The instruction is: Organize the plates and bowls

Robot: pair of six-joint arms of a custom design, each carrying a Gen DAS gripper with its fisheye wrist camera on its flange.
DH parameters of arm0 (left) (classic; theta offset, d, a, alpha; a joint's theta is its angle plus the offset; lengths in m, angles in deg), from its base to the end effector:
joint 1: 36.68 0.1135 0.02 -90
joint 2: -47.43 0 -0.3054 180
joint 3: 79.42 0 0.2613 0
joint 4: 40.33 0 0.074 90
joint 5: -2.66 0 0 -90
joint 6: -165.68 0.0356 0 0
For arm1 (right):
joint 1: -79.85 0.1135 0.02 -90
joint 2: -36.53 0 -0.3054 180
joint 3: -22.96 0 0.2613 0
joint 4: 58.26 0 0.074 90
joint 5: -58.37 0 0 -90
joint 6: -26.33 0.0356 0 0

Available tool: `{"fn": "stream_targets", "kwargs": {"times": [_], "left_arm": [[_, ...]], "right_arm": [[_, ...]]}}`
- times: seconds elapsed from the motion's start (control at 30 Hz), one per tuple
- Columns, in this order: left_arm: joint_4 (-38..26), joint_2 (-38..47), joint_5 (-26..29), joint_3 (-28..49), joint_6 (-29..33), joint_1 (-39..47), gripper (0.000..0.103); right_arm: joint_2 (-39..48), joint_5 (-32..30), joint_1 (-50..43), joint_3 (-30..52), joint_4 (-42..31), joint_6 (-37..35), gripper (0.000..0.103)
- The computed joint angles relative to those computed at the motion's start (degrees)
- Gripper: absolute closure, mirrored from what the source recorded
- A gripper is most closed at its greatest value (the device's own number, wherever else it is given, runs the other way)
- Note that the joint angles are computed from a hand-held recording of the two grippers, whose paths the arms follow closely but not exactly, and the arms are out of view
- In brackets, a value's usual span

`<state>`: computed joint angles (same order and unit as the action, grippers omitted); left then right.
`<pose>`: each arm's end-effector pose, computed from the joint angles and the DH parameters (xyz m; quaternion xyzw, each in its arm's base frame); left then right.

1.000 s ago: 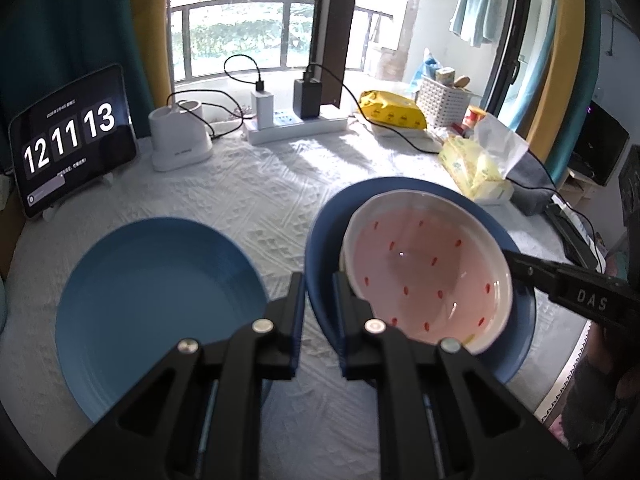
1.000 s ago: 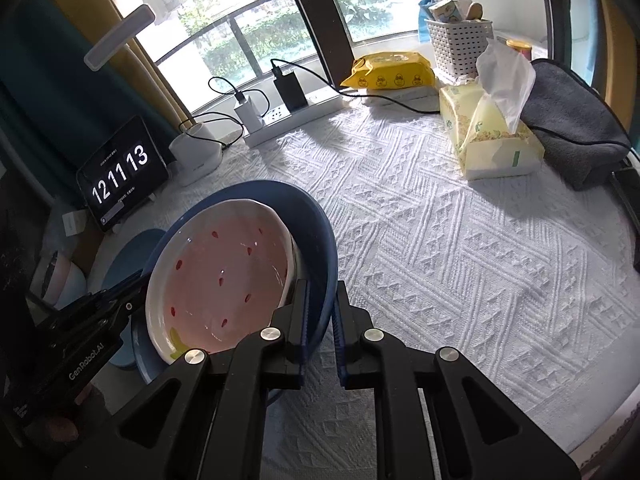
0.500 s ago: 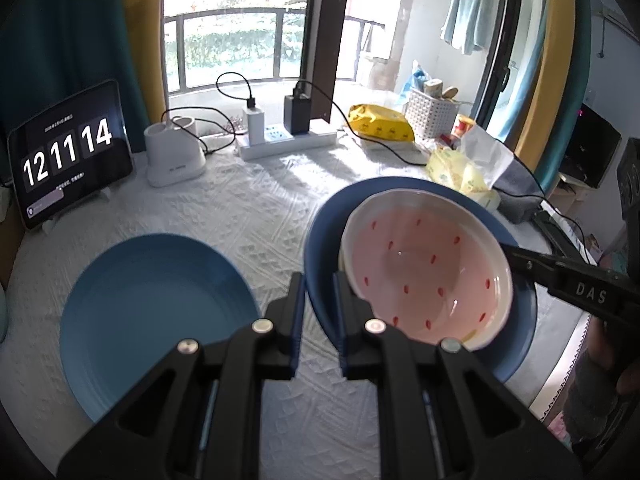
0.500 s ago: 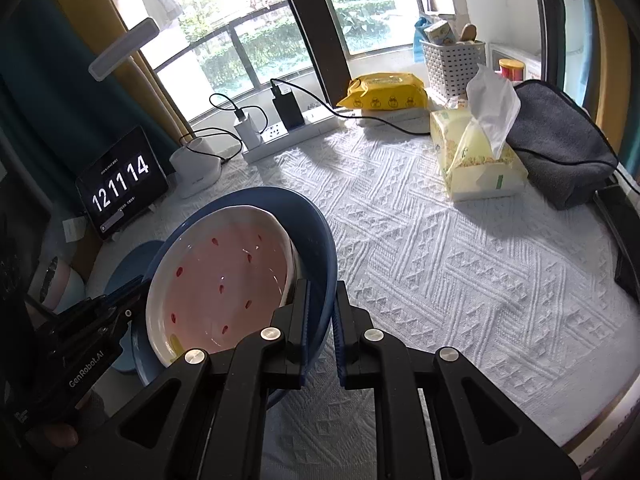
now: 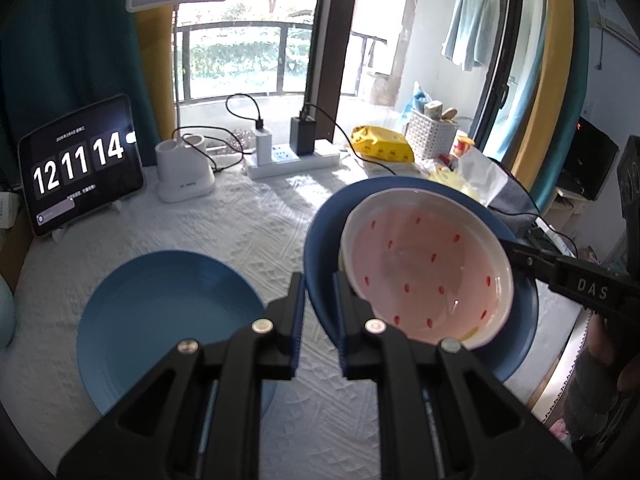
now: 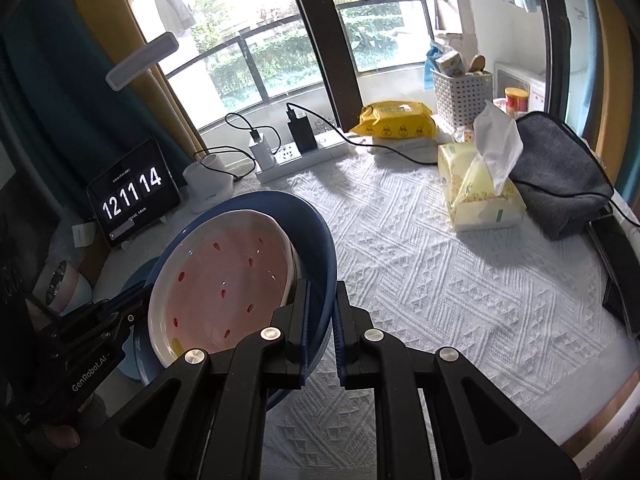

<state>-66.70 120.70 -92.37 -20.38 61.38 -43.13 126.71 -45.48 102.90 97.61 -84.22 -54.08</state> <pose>0.2671 -0.0271 0.2705 -0.0804 0.9042 -0.0360 0.4178 0.3224 0.1465 0.2770 -0.1553 0.8930 0.2201 0.3605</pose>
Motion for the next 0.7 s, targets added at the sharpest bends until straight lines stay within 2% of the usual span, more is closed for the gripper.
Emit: {"fn": "stream_targets", "kwargs": {"times": [0.7], "left_arm": [[-1.7, -7.2, 5.5, -3.8, 2.0, 10.0, 0.091]], "right_arm": [[0.9, 4.1, 7.9, 3.7, -1.8, 1.0, 0.089]]}}
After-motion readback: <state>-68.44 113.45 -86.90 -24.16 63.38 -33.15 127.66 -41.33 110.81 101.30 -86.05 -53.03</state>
